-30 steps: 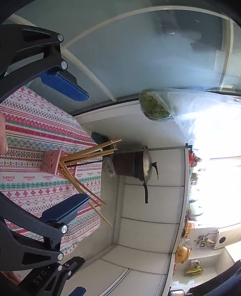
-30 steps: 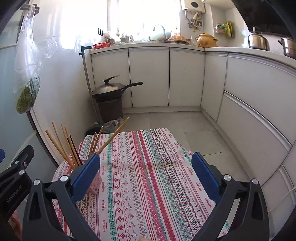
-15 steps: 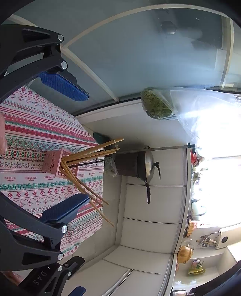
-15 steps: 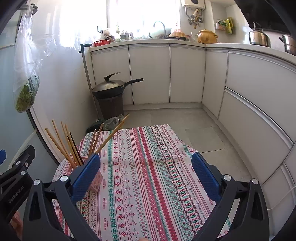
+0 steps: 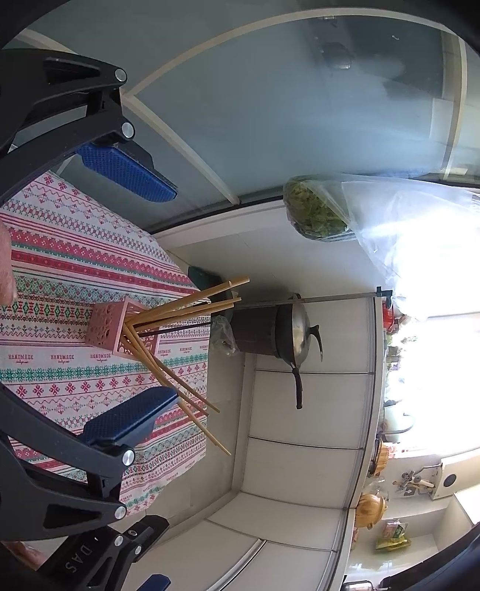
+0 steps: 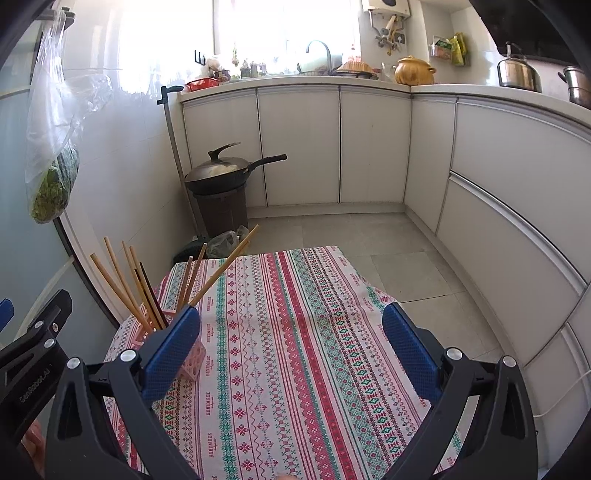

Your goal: Organize utensils

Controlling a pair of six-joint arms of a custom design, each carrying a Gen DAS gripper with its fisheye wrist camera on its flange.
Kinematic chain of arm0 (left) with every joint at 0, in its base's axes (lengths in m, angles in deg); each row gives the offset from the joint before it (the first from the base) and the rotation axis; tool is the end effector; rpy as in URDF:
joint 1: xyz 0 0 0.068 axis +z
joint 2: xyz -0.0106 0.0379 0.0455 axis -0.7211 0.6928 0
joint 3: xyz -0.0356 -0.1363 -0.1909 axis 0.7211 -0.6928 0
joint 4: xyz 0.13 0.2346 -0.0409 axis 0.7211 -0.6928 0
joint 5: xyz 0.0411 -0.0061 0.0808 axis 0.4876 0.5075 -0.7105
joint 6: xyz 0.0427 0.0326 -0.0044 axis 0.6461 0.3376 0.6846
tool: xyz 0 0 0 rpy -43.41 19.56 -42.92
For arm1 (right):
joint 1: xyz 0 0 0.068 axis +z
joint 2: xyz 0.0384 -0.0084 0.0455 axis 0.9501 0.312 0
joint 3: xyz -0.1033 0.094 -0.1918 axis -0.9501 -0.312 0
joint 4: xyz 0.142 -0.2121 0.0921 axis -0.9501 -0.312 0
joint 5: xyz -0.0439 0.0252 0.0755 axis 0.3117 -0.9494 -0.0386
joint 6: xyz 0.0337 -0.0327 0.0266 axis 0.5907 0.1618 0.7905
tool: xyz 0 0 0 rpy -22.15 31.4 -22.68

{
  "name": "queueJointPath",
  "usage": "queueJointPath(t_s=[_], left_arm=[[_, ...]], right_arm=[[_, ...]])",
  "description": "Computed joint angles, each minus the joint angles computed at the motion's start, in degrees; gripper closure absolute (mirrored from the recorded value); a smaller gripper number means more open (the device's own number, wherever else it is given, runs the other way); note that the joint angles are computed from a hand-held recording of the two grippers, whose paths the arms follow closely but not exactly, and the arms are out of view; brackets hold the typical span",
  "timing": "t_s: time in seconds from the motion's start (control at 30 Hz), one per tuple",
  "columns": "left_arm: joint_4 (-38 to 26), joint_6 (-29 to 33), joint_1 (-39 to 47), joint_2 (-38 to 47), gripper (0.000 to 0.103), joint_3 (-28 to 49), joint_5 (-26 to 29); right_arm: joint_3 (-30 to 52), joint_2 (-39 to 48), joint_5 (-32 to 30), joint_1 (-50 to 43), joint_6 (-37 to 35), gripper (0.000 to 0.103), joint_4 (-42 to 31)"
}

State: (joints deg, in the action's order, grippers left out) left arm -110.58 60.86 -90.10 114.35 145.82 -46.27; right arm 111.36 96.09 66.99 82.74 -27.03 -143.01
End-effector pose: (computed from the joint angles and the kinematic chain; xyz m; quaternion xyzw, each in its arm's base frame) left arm 0.1754 -0.1421 0.3460 0.0863 0.8542 -0.0013 0.5127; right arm 0.1364 0.0085 0.3408 0.2333 0.8518 -0.0810 0.4620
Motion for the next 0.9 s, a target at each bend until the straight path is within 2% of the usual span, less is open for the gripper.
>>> queueJointPath(t_s=[0.4,0.67,0.8,0.9], left_arm=[[-0.7,-0.3,0.4,0.4,0.007,0.4,0.7],[-0.7,0.2,-0.8,0.8,0.008,0.3,-1.2],[-0.6,0.7,-1.0,1.0,0.016,0.2,-1.0],[0.1,1.3,-1.0,0.3,0.026,-0.5,0.2]], right_arm=[[0.0,0.2,0.2,0.5,0.4,0.007,-0.1],[0.0,0.8,-0.7,0.4,0.8,0.007,-0.3],[0.0,0.8,-1.1,0.0,0.5,0.007,-0.3],[-0.1,0.8,-1.3,-0.1,0.6,0.007,-0.4]])
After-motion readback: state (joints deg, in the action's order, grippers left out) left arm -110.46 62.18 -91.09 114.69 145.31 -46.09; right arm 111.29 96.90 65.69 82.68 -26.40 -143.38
